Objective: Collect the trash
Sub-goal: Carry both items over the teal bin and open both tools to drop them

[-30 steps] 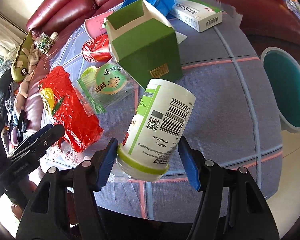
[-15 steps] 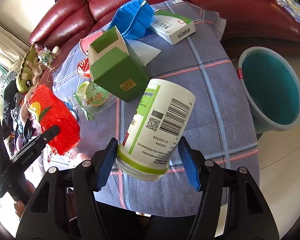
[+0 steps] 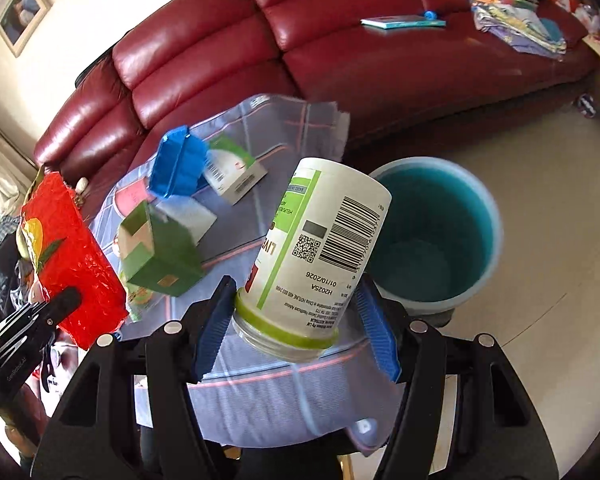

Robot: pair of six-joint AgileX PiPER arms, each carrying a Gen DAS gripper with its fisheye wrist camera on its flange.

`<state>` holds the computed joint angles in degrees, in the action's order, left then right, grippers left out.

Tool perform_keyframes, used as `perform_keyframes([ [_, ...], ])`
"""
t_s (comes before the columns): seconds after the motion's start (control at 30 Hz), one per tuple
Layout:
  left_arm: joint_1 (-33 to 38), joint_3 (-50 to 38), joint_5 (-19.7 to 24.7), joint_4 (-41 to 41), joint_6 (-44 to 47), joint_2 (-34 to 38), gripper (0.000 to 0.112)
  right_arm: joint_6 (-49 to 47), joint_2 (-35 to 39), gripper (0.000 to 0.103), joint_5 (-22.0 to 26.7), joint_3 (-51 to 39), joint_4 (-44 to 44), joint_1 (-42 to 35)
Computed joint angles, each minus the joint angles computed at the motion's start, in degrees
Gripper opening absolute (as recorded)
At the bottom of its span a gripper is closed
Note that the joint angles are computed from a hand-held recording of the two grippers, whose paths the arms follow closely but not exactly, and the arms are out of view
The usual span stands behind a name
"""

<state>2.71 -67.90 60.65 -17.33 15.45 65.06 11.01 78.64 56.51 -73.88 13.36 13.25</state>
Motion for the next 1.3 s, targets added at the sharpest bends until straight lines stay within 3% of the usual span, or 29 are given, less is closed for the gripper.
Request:
perform_keyframes([
  [0.13,-14.73,-3.23,-5.93,6.30,-9.53,9.60,0.009,-6.44,1.81,0.059,1.28,-0.71,2.22,-9.71],
  [0.37,-27.83,-14.07,-8.70,10.21,-14.02,29.85,0.009,-15.89,11.82,0.059,1.06,-2.42,8.24,-20.37],
  [0.6,-29.76,-24.63,-6.24,10.46,-14.98,43.65,0.009,-18.25,26.34,0.060,2.62,-8.29,10.74,-22.83],
  [0.67,-29.66,-25.70,-6.00,10.62,-14.74,45.22,0.009,-18.35,28.54,0.074,3.27,-9.81,11.83,-23.44],
  [0.9,-30.14,-33.73,-3.36,11.10,-14.27,53.13,0.010,-17.64,30.59,0.076,1.36,-11.05,11.75,-24.33],
  [1.0,-30.74,-36.59,-2.05,10.58,-14.59,55.64,0.010,-16.19,30.48,0.086,0.73,-11.60,10.19,-24.88],
  [1.1,-31.05,-39.89,-0.05,9.98,-14.51,58.31,0.012,-14.76,30.22,0.087,0.22,-11.87,8.36,-25.49],
  [1.13,-31.24,-41.06,0.82,10.33,-14.98,59.13,0.021,-14.42,30.39,0.088,0.42,-12.19,7.93,-25.74],
  [1.17,-31.31,-41.98,1.18,10.85,-15.46,59.73,0.041,-14.19,30.40,0.089,0.52,-12.27,7.49,-25.94],
  [1.23,-31.97,-40.08,-1.34,13.16,-17.43,58.45,0.059,-14.31,30.60,0.090,1.05,-12.81,7.31,-26.43],
  [1.3,-31.95,-38.24,-2.67,13.41,-18.01,57.15,0.067,-13.91,30.40,0.091,0.82,-12.59,6.99,-26.52],
])
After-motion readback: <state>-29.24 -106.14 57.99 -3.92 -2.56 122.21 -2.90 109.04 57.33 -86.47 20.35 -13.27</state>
